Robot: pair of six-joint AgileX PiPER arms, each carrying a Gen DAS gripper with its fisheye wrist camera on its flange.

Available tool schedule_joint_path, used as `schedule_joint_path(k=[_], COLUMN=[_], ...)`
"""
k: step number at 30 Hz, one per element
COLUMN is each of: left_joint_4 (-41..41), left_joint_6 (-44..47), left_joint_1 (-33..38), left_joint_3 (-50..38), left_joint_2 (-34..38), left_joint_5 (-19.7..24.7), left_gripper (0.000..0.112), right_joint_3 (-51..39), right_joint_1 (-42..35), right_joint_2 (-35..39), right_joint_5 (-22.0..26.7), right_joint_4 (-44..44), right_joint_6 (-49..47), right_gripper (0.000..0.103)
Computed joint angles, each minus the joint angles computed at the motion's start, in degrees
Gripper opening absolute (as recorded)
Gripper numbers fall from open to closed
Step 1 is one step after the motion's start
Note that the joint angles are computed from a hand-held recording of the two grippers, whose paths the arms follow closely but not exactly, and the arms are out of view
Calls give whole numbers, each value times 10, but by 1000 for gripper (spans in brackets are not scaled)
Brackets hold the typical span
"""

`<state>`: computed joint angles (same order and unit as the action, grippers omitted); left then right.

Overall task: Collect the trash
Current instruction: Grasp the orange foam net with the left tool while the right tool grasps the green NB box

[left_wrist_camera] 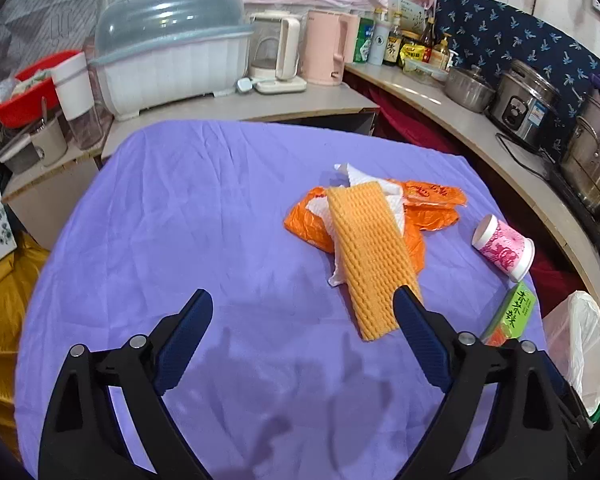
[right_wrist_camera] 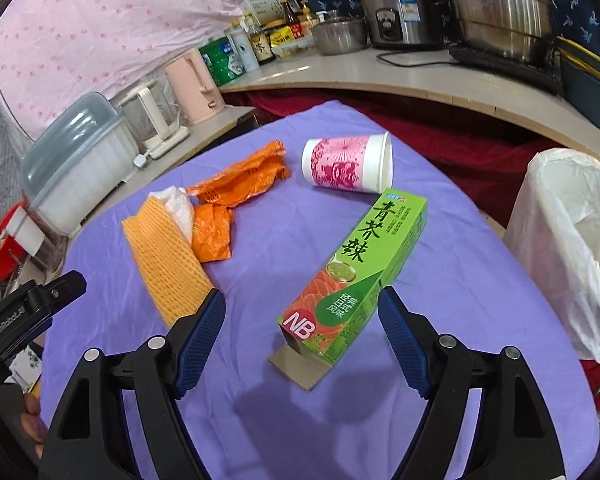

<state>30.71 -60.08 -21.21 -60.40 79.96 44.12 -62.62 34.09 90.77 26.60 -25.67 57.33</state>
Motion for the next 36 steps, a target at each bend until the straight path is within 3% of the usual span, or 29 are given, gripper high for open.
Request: schedule_joint_path(k=[14, 21, 24, 27, 29, 32, 36], left_joint_4=[-66, -89, -94, -112, -118, -118, -119], left_joint_6=[53, 66, 71, 89, 93, 90, 80], left_joint_1=[20, 22, 20, 18, 15, 6, -5], left_joint_3=[-59, -88, -87, -77, -73, -60, -35], left_joint_2=[137, 189, 194, 181, 172, 152, 114], left_joint_5=[-67, -78, -82, -89, -86, -79, -79], left_gripper=[88, 86, 73, 52, 33, 17, 12], right_joint_3=[-30, -1, 12, 24, 33, 49, 68], right_joint_1=[-18, -48, -59, -67, -71, -75, -79], right_joint_2=[93, 74, 63, 52, 40, 19, -13], right_joint_5=[6, -21, -33, -45, -50, -56, -58], right_joint_4=[-34, -16, 0, 15, 22, 27, 42], right_joint_6=[37, 16, -4, -17, -25, -33, -50], right_gripper=[75, 61, 57, 52, 50, 47, 44])
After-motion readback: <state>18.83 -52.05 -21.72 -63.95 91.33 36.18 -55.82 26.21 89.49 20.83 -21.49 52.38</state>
